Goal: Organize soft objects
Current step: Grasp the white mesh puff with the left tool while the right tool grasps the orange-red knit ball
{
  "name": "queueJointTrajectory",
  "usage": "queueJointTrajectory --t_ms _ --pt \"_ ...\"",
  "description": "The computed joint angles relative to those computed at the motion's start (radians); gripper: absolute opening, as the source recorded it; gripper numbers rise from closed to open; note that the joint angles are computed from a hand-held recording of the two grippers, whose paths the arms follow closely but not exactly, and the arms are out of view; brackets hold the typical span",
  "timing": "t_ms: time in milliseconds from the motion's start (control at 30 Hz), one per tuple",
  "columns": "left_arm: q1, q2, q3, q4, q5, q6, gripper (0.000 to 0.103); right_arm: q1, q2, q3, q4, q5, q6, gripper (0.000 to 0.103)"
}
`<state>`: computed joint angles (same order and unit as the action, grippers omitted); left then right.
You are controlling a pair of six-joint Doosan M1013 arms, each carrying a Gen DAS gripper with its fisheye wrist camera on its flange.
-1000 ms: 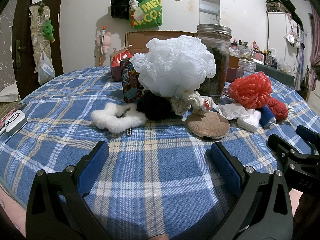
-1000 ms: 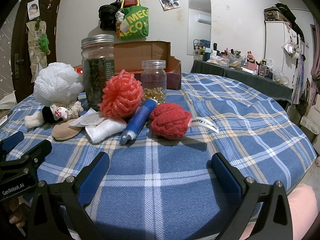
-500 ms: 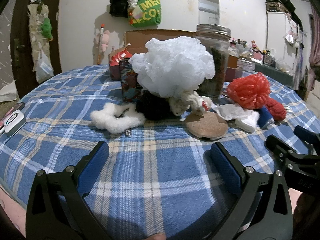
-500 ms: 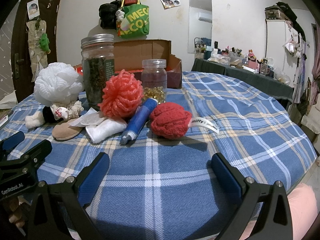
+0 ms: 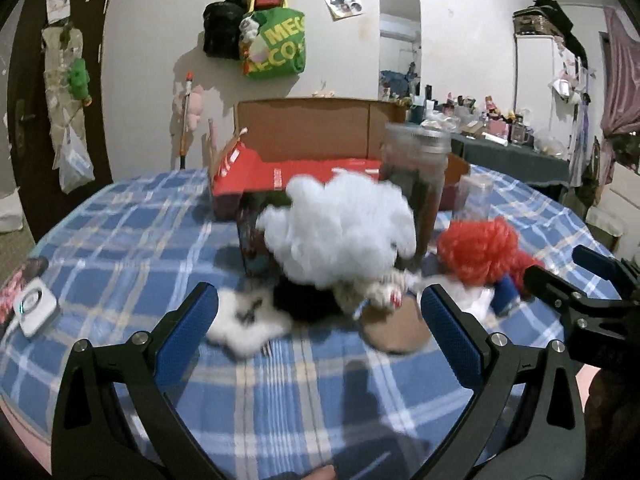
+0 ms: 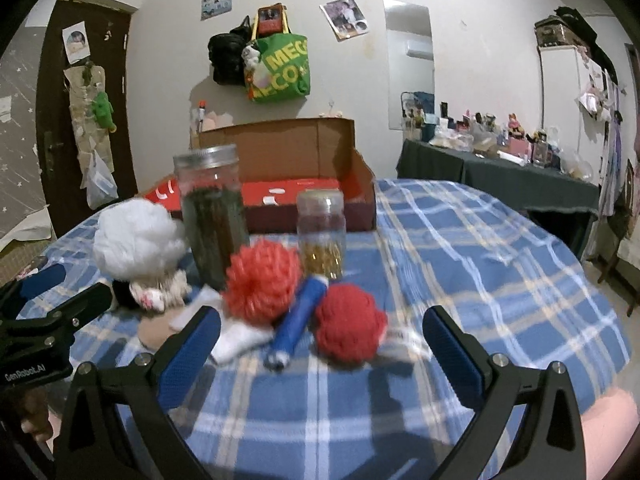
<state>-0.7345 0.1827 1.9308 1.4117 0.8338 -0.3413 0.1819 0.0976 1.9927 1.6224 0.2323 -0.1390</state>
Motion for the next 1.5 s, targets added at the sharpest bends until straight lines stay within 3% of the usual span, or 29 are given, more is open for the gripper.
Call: queueJointTrajectory --t_ms 200,467,533,567,600,633,667,733,867,1033,1500 --pt "0.029 0.005 -0.032 0.007 -0.034 0.072 0.103 0.003 0.035 -0.062 -0.186 0.046 0.164 0.103" --pt "0.089 0.024 -0.073 -0.093 -0.146 0.213 0.102 -0.004 0.084 -0.129 -0.374 0.140 0.334 0.102" --pt "0.103 0.024 -0.075 -0.117 -0.193 0.242 0.096 -0.008 0.096 -0.144 -0.406 0.177 0.357 0.088" --pt "0.108 0.025 -0.077 -0.128 -0.211 0.257 0.086 -0.008 0.101 -0.150 -0.431 0.192 0.373 0.084" --pt "0.111 0.027 -0.078 -0.138 -0.226 0.269 0.080 -0.010 0.107 -0.158 -0.454 0.216 0.386 0.074" --pt "0.118 0.028 -0.079 -0.159 -0.253 0.289 0.071 -0.012 0.113 -0.165 -0.469 0.241 0.396 0.057" --pt "0.123 0.029 -0.082 -0.182 -0.270 0.308 0.069 -0.017 0.119 -0.171 -0.475 0.282 0.399 0.046" --pt "0.127 0.027 -0.077 -0.178 -0.289 0.290 0.058 -0.019 0.120 -0.167 -0.459 0.304 0.376 0.037" --pt "0.118 0.020 -0.070 -0.147 -0.277 0.258 0.047 -0.015 0.097 -0.133 -0.364 0.264 0.250 0.034" --pt "0.113 0.010 -0.062 -0.133 -0.272 0.241 0.041 -0.018 0.081 -0.121 -0.303 0.258 0.197 0.034" --pt "0.089 -0.036 -0.032 -0.023 -0.237 0.140 0.040 -0.031 0.042 -0.093 -0.152 0.242 0.071 0.034"
